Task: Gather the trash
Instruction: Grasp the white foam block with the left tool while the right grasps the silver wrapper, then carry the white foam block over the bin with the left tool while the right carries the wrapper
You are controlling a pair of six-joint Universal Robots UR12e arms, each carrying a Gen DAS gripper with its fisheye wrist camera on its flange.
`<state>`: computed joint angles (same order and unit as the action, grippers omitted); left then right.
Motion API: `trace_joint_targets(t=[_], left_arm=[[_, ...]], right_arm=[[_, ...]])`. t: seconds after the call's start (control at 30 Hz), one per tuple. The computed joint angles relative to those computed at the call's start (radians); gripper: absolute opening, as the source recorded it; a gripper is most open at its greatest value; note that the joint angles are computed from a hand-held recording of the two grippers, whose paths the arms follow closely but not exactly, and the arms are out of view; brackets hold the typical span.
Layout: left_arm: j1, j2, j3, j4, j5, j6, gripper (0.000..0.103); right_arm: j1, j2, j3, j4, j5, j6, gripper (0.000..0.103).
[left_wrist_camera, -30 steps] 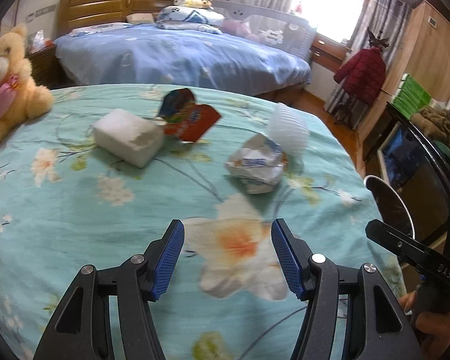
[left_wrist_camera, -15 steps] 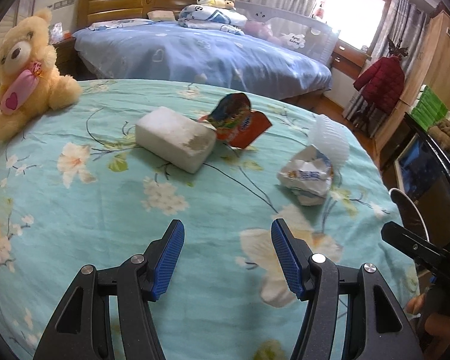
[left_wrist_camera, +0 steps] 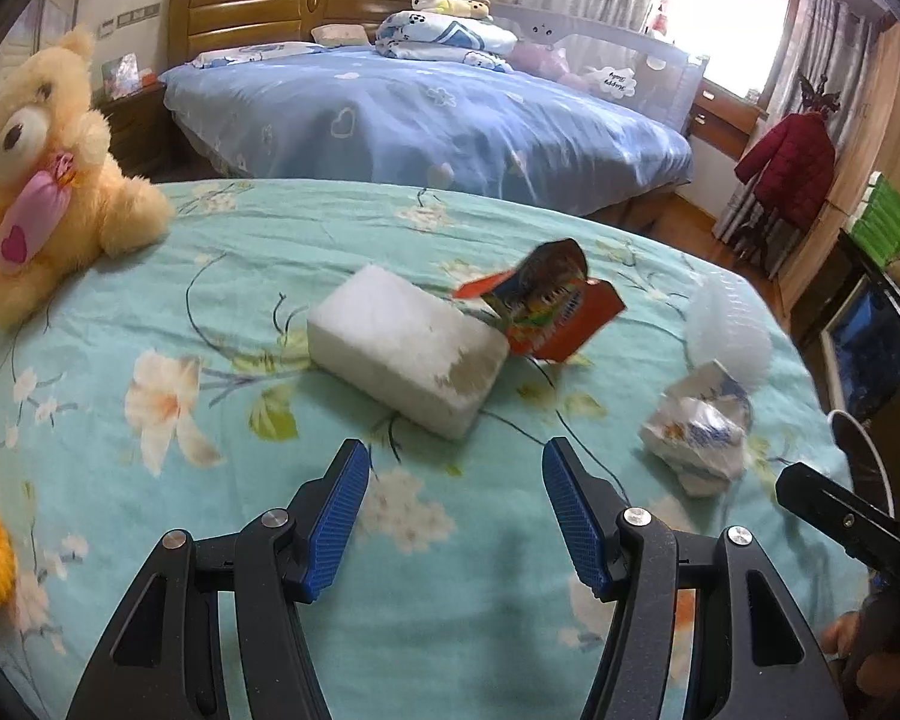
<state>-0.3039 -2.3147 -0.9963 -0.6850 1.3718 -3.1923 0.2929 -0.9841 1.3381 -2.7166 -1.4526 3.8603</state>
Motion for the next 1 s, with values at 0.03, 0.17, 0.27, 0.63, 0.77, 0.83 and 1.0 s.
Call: trace_joint_targets(t=[0.03,0.17,0.27,0.63,0.77,0.83,1.0], left_arm=[[-0.002,-0.007,0.011,-0.005,0.008,0.003,0.059],[-0.007,-0.038,0.06,-0.025,0.034,-0.003,0.058],[-0.011,-0.054,0.085,-0.032,0.044,-0.008,0.042],[-0.008,-0.047,0.057,0.018,0.025,0.01,0.015],[-0.003,-0.01,-0.009,0.074,0.006,0.006,0.014],[0.0,0.01,-0.041,0.091,-0.008,0.008,0.014],[0.0,0.053,-0.108,0.13,-0.037,0.025,0.014]], right_arm=[[-0.001,0.008,-0.009,0.004,0.007,0.003,0.087],[-0.004,0.027,-0.032,0.013,0.02,0.011,0.087],[-0.003,0.034,-0.043,0.017,0.01,0.008,0.085],[0.0,0.03,-0.041,0.029,0.015,-0.014,0.028],[0.004,0.011,-0.017,0.014,0.01,-0.021,0.027],[0.005,0.002,-0.005,0.005,0.008,-0.02,0.026],[0.006,-0.029,0.033,-0.022,-0.003,-0.014,0.026]])
